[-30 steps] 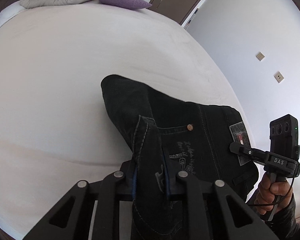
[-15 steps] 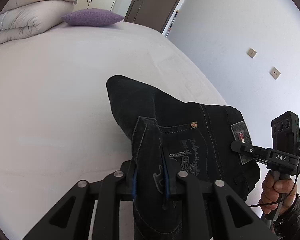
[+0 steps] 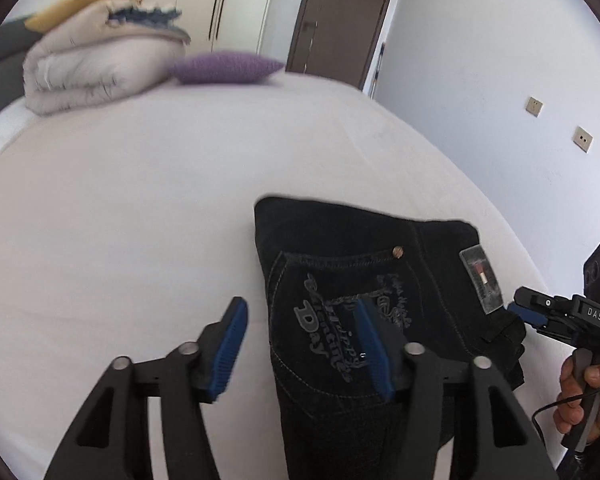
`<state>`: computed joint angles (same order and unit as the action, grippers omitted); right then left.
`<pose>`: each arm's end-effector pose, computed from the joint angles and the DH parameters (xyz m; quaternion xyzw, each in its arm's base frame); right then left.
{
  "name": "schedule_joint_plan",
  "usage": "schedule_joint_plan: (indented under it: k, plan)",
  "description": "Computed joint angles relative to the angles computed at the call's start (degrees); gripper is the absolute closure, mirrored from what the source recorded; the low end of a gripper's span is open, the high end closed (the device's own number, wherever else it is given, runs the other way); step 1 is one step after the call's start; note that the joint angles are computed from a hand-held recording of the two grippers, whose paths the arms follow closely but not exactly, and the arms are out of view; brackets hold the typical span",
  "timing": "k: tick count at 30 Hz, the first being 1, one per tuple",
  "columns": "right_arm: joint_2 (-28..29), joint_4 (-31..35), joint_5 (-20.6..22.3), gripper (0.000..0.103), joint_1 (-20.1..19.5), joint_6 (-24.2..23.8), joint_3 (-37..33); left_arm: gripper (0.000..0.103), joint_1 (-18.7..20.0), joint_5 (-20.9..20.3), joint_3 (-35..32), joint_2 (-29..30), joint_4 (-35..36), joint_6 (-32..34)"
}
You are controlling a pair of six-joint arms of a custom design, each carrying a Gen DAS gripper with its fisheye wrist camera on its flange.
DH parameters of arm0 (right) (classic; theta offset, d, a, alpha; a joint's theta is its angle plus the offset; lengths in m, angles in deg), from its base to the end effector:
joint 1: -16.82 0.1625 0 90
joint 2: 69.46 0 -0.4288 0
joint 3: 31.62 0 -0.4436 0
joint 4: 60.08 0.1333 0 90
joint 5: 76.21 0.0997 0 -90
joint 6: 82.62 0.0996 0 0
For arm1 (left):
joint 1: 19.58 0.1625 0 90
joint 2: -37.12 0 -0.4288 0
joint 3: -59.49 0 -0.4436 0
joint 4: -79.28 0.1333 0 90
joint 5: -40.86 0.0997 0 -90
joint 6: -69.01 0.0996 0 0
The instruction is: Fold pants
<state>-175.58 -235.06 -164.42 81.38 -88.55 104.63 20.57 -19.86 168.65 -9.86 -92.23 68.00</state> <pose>-0.0501 -0.4229 0.3760 -0.1433 -0.8759 0.4471 0.1112 -0.3584 -0.5404 0.0347 0.3557 0.8860 -0.2537 0.1553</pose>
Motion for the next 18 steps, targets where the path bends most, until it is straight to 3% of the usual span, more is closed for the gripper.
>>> schedule_joint_plan:
  k: [1, 2, 5, 7, 8, 11, 12, 13, 16, 18]
  plan:
    - [-2.1, -1.7, -1.5, 0.045, 1.0, -0.6, 1.9, 0.007, -2.1, 3.2, 2.8, -1.2, -5.2, 1.6]
    - [-4.3, -4.1, -4.4, 0.045, 3.0, -1.7, 4.0, 0.0, -4.2, 6.2, 5.9, -2.6, -10.9, 3.8]
    - [-8.3, -14.0, -15.9, 0.043, 13.1, -7.0, 9.2, 0.0, -8.9, 11.2, 10.2, -4.1, -26.9, 13.7]
    - [-8.0, -22.1, -23.6, 0.035, 20.6, -10.9, 11.1, 0.0, -11.0, 13.3, 11.3, -4.7, -33.7, 19.6]
    - [-7.7, -26.2, -27.8, 0.026, 25.1, -12.2, 12.2, 0.0, -12.3, 15.0, 12.0, -5.2, -35.0, 20.8]
    - [-2.1, -44.1, -37.0, 0.009, 36.6, -19.7, 12.5, 0.0, -16.4, 24.6, 14.8, -7.5, -36.1, 20.0]
    - [0.1, -50.1, -40.2, 0.001, 40.8, -23.5, 12.0, 0.0, -17.6, 28.5, 15.9, -8.7, -34.1, 17.6]
    - [4.1, -56.1, -43.9, 0.0, 44.9, -27.3, 9.9, 0.0, -18.6, 31.0, 17.6, -10.9, -29.6, 13.5]
    - [10.8, -70.5, -49.1, 0.0, 53.7, -40.5, 6.8, 0.0, -19.5, 29.9, 20.9, -16.9, -16.2, 2.8]
    - [11.5, -69.3, -53.8, 0.0, 58.0, -42.0, 6.0, 0.0, -20.0, 30.6, 22.2, -19.0, -11.0, -1.9]
